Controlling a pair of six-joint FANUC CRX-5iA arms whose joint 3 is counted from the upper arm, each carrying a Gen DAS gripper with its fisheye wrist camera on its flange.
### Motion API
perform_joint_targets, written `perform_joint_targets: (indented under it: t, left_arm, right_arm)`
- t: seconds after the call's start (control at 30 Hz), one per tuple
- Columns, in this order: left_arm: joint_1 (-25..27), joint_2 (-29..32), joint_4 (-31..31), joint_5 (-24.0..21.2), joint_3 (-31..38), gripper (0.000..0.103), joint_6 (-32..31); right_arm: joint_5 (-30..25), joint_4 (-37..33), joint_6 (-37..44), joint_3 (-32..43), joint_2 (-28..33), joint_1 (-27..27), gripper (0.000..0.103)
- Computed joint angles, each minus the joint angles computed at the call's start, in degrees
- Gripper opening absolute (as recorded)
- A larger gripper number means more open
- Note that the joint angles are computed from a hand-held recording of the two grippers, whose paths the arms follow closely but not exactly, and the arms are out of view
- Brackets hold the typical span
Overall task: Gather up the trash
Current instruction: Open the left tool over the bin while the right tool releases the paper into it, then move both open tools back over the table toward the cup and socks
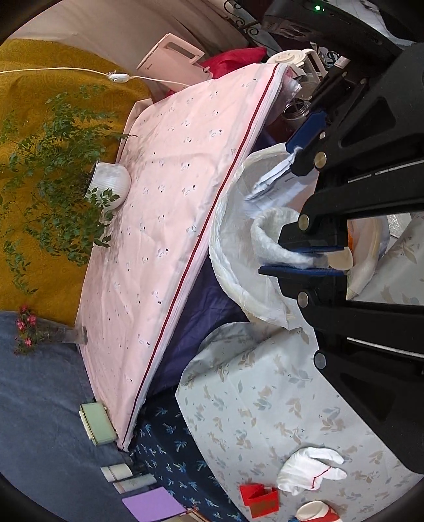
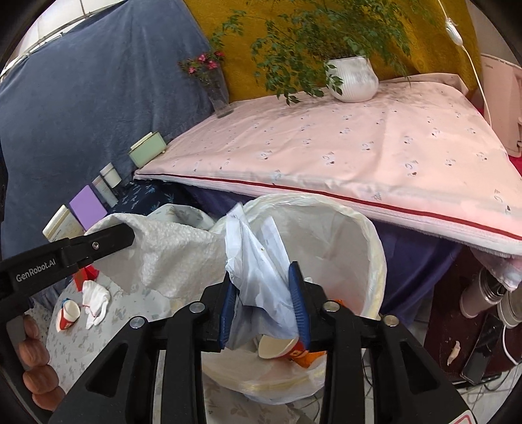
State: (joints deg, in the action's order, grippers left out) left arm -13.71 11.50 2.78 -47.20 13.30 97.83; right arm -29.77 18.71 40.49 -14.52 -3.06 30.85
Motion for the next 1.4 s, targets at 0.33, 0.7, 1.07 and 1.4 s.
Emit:
perform_joint_targets:
  t: [0.33, 0.7, 1.07, 1.4]
  left_arm:
    - [0.4, -1.2, -3.5, -0.2, -0.6, 0.049, 4.9]
    - [3.2, -6.8, -5.2, 1.7, -6.1, 0.067, 7.5]
    - [10.0, -14.2, -8.6, 1.9, -13.2, 0.085, 13.1]
    - [19.2, -19.9, -9.0, 0.9, -19.9, 0.092, 13.8]
  right_arm:
    - [0.5, 2.2, -2.9, -1.4, -1.5, 0.3, 0.043]
    - [0.3, 9.4, -6.9, -2.4, -2.8, 4.8, 0.053]
    - [-0.7, 8.5, -4.6, 0.7, -0.6, 10.1, 0.059]
    - [-2.7, 6.7, -0.7, 6.0, 4.0, 15.3, 0.065]
